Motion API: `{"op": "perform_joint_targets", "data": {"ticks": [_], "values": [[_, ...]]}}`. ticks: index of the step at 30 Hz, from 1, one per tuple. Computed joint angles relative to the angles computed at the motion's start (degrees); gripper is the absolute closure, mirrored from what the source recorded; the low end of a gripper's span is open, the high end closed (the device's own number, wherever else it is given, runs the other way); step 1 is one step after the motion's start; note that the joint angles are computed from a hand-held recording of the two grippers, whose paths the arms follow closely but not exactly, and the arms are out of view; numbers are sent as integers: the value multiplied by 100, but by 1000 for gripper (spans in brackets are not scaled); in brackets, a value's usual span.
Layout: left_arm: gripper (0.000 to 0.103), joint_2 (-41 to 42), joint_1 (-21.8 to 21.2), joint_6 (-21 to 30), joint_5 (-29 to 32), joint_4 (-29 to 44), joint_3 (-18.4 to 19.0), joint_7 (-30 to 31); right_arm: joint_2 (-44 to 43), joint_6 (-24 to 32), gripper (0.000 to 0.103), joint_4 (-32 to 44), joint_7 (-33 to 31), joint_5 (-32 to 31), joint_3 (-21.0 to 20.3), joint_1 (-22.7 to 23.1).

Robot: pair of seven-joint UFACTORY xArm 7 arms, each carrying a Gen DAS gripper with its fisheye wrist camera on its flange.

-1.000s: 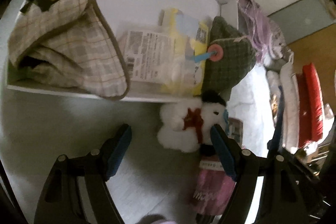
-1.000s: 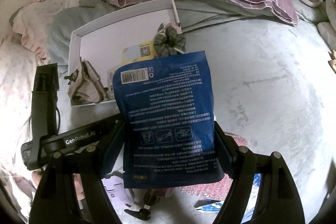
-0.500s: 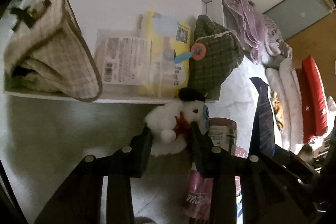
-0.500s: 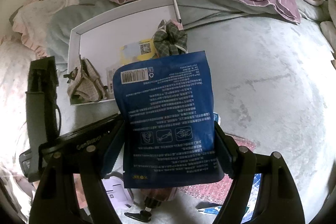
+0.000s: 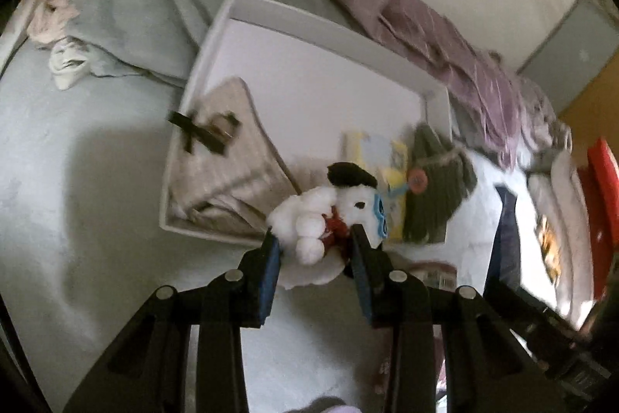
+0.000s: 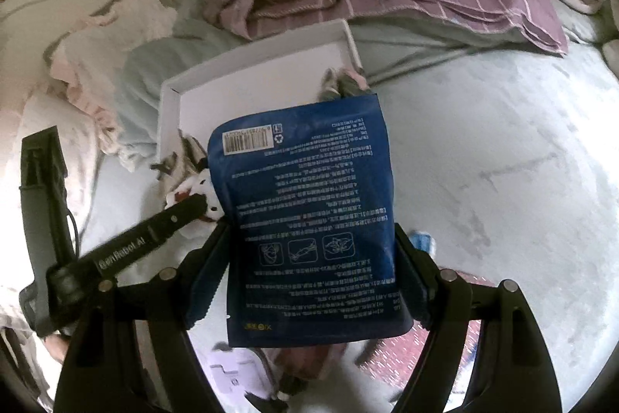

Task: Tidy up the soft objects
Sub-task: 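Grasp the white plush toy with the left gripper while the right gripper carries the blue packet, then lower the blue packet into the tray with the right gripper while the left gripper lifts the plush toy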

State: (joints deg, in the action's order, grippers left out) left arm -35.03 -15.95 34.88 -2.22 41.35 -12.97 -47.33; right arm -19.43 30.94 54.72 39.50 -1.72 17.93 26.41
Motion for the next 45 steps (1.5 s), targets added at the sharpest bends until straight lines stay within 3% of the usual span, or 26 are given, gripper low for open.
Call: {"op": "perform_joint_targets", "data": {"ticks": [8, 11, 14, 17, 20, 22, 24, 27, 31, 33, 35, 37, 39, 40, 42, 45], "values": [[69, -227, 244, -1145, 114, -379, 14, -135, 645, -887, 24, 386, 432, -392, 140, -156], [69, -124, 480, -1394, 241, -378, -159, -342, 1195, -1173, 23, 772, 399, -186, -36, -66], [69, -261, 866, -1387, 527, -454, -416, -744, 1853, -865, 23, 1364, 40, 264, -210, 101], [69, -470, 1175, -1197, 821, -503, -573, -1044, 2410, -473, 23, 1936, 220, -222, -300, 239], [69, -522, 1163, -1090, 866, -550, -483, -1153, 2838, 104, 22, 2444, 482, -523, -456, 389], [69, -573, 1158, -1009, 920, -580, -454, -1178, 2868, -185, 17, 2338, 349, -260, -461, 350], [69, -583, 1153, -959, 917, -587, -423, -1249, 2862, -437, 0, 2217, -64, 274, -367, 256], [69, -651, 961, -1014, 802, -670, -247, -1181, 2944, -3, 0, 2414, -225, 401, -399, 294], [69, -659, 987, -994, 860, -614, -337, -1159, 2696, -648, 0, 2006, -196, 750, -412, 266], [69, -668, 1049, -928, 934, -579, -412, -1188, 2538, -848, 0, 1849, 124, 437, -483, 344], [69, -665, 1050, -921, 956, -580, -412, -1196, 2364, -833, 0, 1773, 826, -417, -592, 473], [69, -667, 1003, -957, 923, -607, -360, -1188, 2221, -890, 9, 1692, 1231, -1010, -590, 488], [69, -676, 945, -1059, 853, -664, -290, -1181, 2175, -588, 39, 1810, 1367, -1372, -520, 485], [69, -676, 926, -1103, 826, -682, -269, -1173, 2170, -499, 45, 1838, 1243, -1292, -481, 464], [69, -679, 881, -1220, 780, -720, -236, -1137, 2181, -625, 65, 1789, 546, -634, -391, 398], [69, -648, 827, -1418, 720, -757, -222, -1086, 2204, -746, 70, 1641, -386, 396, -309, 329]]}}
